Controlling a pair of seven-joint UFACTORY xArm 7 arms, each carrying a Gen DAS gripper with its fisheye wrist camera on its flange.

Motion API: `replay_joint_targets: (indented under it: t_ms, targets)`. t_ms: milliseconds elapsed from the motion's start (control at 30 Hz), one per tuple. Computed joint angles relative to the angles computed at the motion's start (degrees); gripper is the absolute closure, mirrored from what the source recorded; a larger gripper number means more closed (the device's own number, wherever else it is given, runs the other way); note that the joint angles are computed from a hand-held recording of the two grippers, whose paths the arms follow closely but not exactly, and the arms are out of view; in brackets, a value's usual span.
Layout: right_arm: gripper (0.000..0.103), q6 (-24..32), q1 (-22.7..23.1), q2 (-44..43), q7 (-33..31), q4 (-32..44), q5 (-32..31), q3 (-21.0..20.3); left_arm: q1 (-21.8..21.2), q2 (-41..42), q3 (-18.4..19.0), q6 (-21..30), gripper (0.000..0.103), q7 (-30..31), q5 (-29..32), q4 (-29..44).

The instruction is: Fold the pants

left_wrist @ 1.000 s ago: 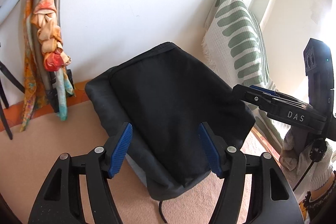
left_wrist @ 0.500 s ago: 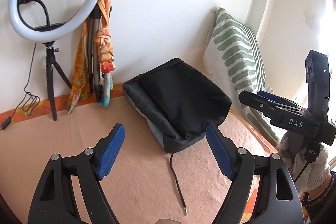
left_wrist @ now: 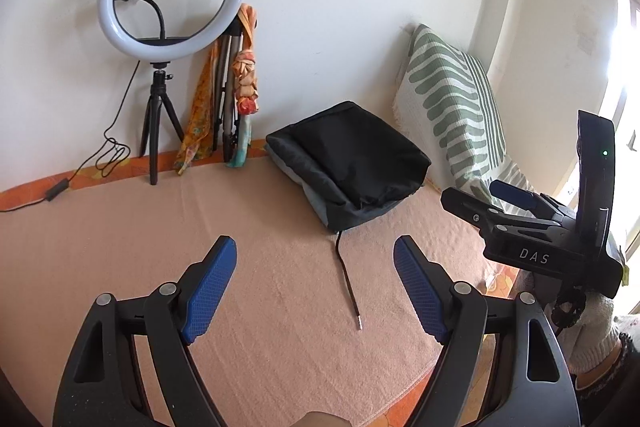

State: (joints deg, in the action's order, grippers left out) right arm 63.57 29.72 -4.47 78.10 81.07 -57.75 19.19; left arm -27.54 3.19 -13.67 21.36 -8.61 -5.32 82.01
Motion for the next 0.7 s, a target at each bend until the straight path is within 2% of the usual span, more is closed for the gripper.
replay_joint_targets:
  t_ms: [133,333,467,600,700]
  targets:
    - [0.000,2.5,1.4,0.4,2.5,-0.6,-1.1,1.4,0.2,-3.2,0.0,-1.9,0.022,0.8,-1.3,-5.1]
    - [0.000,5.0,3.4,0.8,5.2,-1.5,-1.7,1.7,0.7,-6.6,-0.1,-4.5,0.022,-3.4,4.2,-11.1]
    - [0.000,6.8,4.2,1.5,6.3,-1.7,-3.0,1.9,0.8,-7.6,0.1,-5.4,0.022,-2.6,3.9,-12.9]
    - [0.000,6.2,5.0,1.9,7.3,-2.1,-3.8,1.4,1.2,-8.7,0.0,-6.7,0.022,-2.8,4.9,-14.9]
    - [0.000,6.7,5.6,2.4,7.6,-2.0,-4.2,1.3,0.8,-9.4,0.3,-7.2,0.022,-1.2,3.4,-16.1]
